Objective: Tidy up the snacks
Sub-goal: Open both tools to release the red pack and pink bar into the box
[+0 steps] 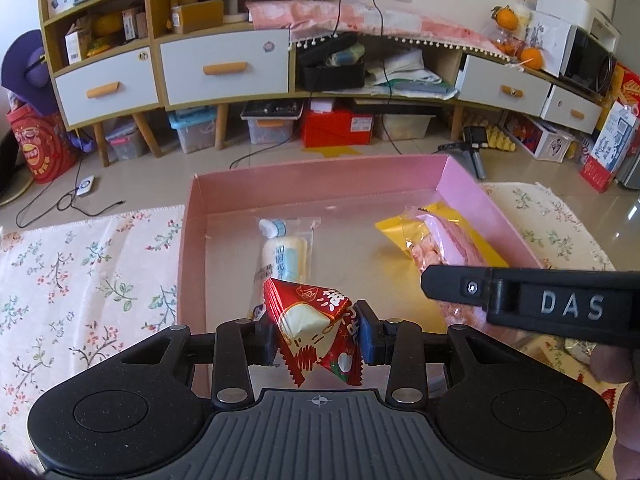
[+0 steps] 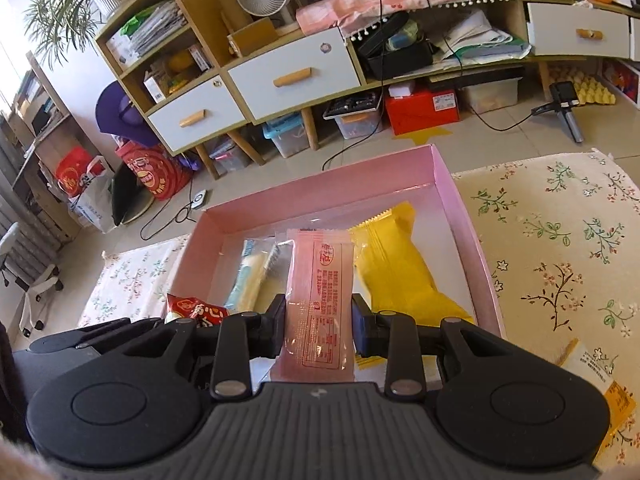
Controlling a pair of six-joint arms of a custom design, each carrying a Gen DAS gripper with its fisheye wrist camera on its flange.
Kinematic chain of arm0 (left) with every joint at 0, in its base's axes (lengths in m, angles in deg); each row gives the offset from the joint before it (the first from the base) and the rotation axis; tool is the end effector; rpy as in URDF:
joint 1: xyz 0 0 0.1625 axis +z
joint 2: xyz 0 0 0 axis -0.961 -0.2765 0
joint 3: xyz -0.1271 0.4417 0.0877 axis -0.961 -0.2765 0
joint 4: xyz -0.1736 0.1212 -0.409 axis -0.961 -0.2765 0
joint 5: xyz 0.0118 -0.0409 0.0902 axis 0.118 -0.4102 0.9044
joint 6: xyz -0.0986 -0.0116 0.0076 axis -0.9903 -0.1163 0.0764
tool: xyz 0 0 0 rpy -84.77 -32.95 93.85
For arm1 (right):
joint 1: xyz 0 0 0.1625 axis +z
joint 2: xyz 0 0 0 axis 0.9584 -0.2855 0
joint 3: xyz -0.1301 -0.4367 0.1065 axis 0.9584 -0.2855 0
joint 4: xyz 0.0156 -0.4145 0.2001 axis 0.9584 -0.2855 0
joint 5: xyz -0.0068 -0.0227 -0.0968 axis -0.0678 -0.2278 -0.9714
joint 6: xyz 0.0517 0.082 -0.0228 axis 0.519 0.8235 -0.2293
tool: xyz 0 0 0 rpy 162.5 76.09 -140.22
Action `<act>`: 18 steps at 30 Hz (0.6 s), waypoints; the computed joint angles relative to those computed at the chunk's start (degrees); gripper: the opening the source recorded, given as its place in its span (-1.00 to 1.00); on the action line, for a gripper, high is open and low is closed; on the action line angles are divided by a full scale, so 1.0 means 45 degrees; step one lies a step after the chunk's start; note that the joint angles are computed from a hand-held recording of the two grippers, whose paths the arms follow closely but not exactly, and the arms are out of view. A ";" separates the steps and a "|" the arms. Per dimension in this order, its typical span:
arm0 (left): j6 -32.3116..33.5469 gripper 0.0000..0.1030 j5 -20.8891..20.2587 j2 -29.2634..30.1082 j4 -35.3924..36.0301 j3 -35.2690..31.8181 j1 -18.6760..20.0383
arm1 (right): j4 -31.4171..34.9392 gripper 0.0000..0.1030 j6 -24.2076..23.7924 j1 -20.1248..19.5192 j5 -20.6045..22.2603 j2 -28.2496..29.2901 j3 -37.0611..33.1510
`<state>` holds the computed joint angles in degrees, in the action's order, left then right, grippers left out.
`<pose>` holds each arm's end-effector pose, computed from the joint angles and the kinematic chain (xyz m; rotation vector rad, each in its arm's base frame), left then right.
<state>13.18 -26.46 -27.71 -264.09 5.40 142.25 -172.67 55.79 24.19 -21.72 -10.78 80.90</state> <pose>-0.0933 -0.8106 0.1597 0.0980 2.1823 -0.9638 0.2376 -0.8587 0.0065 0.8049 -2.7742 0.6392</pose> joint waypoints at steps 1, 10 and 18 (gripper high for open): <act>-0.0027 -0.30 -0.0043 0.0015 0.0012 -0.0003 0.0020 | 0.0066 -0.43 0.0059 -0.0008 -0.0004 0.0028 -0.0067; 0.0576 0.41 -0.0131 0.0091 -0.0929 0.0109 0.0017 | 0.0531 0.15 0.0423 -0.0055 0.0294 0.0003 -0.0248; 0.0378 0.64 0.0131 -0.0208 -0.0933 0.0483 -0.0170 | 0.0286 0.40 0.0488 0.0037 0.0250 -0.0317 0.0090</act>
